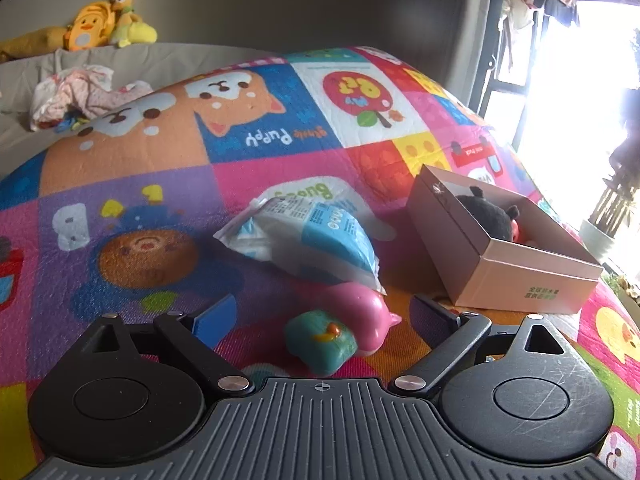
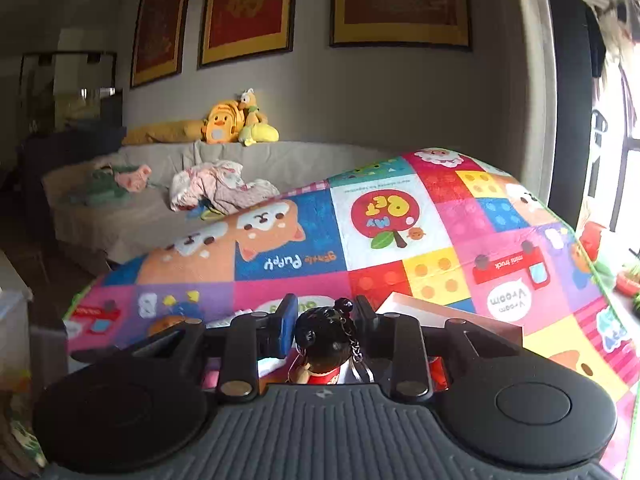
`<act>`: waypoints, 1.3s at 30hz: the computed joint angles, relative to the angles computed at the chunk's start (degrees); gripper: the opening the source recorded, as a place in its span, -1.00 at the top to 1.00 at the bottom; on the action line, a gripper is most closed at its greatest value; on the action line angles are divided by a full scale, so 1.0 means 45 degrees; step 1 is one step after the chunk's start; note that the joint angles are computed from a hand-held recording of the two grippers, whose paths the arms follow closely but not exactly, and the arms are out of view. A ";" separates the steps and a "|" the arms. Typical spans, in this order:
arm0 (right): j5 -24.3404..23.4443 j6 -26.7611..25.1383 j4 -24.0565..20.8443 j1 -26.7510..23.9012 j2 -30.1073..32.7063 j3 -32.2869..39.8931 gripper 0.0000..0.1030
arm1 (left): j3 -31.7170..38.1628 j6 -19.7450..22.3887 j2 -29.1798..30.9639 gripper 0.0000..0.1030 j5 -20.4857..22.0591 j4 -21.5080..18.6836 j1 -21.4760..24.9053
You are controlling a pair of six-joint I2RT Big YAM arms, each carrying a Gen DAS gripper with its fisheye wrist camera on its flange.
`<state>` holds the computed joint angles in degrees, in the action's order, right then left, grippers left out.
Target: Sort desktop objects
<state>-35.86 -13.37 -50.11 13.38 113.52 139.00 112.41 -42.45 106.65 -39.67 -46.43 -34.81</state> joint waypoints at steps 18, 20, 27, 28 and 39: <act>0.0467 0.0709 -0.2833 -0.1114 0.1138 -0.0465 0.43 | 0.0830 0.2162 0.0219 -0.93 -0.0638 0.0434 -0.0699; 0.0948 0.0785 -0.2239 -0.1109 0.1007 -0.0894 0.39 | 0.1295 0.2672 0.0360 -0.94 0.0003 0.0289 -0.0816; 0.2027 0.1165 0.0136 -0.1516 -0.0323 -0.3511 -0.59 | 0.2845 0.2384 0.1258 -0.95 0.3088 -0.1395 -0.0904; 0.1981 0.1167 0.0101 -0.1589 -0.0425 -0.3694 -0.70 | 0.3131 0.2130 0.1456 -0.95 0.3230 -0.1739 -0.0917; 0.1841 0.1332 -0.0738 -0.1920 -0.1291 -0.5384 -1.00 | 0.6569 0.0077 0.3332 -0.97 0.4502 -0.4785 -0.0677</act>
